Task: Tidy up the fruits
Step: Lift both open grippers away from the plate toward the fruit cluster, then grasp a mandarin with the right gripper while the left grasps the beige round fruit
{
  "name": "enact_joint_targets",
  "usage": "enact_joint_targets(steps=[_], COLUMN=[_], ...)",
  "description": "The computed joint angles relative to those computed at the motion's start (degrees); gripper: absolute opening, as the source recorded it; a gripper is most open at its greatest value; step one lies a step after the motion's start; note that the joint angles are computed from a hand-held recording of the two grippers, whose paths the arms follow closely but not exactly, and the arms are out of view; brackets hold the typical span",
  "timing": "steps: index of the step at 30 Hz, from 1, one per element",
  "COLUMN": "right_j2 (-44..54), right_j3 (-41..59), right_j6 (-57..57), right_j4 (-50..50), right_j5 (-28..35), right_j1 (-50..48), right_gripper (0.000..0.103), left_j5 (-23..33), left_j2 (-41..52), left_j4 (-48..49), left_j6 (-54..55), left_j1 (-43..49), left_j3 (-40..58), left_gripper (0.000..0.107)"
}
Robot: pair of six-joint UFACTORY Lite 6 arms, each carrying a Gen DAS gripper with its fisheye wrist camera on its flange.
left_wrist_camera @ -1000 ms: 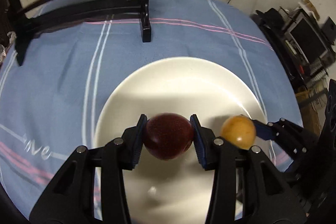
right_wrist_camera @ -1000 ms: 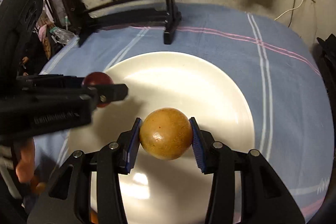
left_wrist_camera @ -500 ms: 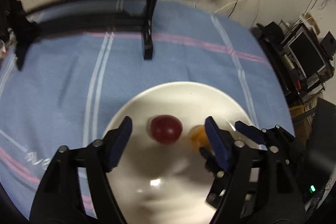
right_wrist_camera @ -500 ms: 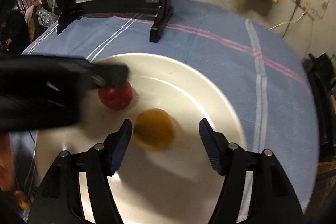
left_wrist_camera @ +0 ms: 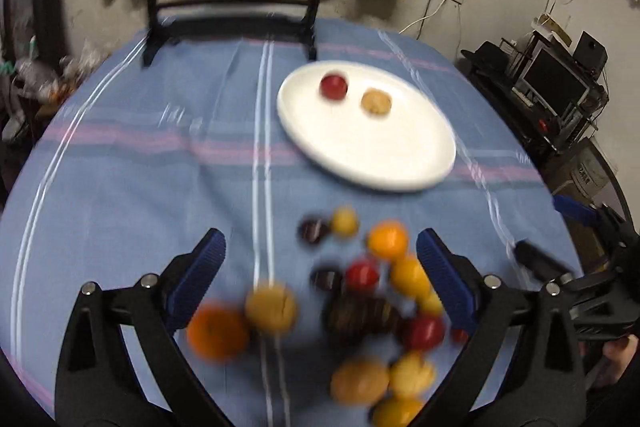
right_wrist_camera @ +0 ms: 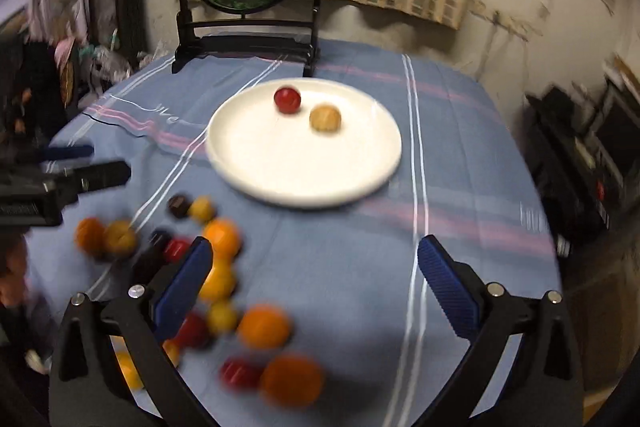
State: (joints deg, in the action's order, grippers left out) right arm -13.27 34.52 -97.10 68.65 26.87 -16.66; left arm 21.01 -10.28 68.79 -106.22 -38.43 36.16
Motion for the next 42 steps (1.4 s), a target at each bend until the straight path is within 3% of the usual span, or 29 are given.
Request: enact_joint_targets(steps=[3,14,20,26,29,31,33,36,41,42], right_j2=[-4.44,-8.73,-13.82,-7.51,-3.16,0.01,4.14,10.44,17.60,18.56], right_j3=[-5.06,-6.81,-13.47,-14.69,-13.93,-12.47,-10.60,-8.30,-3.84,-2.90], right_j6=[2.65,11.29,4.49,-2.60,-12.32,-14.45,-14.85,-17.75,-22.41,-22.23], right_j4=[-1.73,-8.88,-9.73,-6.37,-1.16,-0.54,-0.27,2.79,7.54,7.45], right_j5=[2.33,0.52,-0.09,-2.39,2.14,4.70,4.25,2.11,4.61,5.44], right_j1=[-3.81,-2.36,-5.41,-8.66,-13.56,-15.69,-15.32,-13.71,-10.99,-10.64], right_gripper=[0.102,0.102,0.102,0.102,0.102,0.094,0.077,0.068,0.060,0.051], left_j5=[5.49,9.06,12.12,8.19,9.00,9.51,9.41,9.08,7.70,7.64], left_j2=[-2.01,-8.38,-10.36,-10.34,-10.88,-11.91,-13.20,-15.01,-16.64,-16.51], left_j4=[0.40,-2.03,-3.60,-4.12,-4.32,-4.82,-5.88,-7.96,-10.20,-10.32], left_j6=[-5.36,-6.04,-5.68,-5.40,-5.28,-4.66,-3.52,-1.38,0.57,0.76], left_j1=[-6.47,-10.09,-14.37,-12.23,-12.86,-12.82,-12.11,-10.61,-8.60,-8.33], left_j3=[-5.37,-10.79,-13.00,-14.33,-15.00,-15.80,-16.93,-18.27,-19.78,-19.79], left_gripper=[0.098,0.098,0.098,0.098,0.098,0.098,0.098,0.098,0.098,0.098])
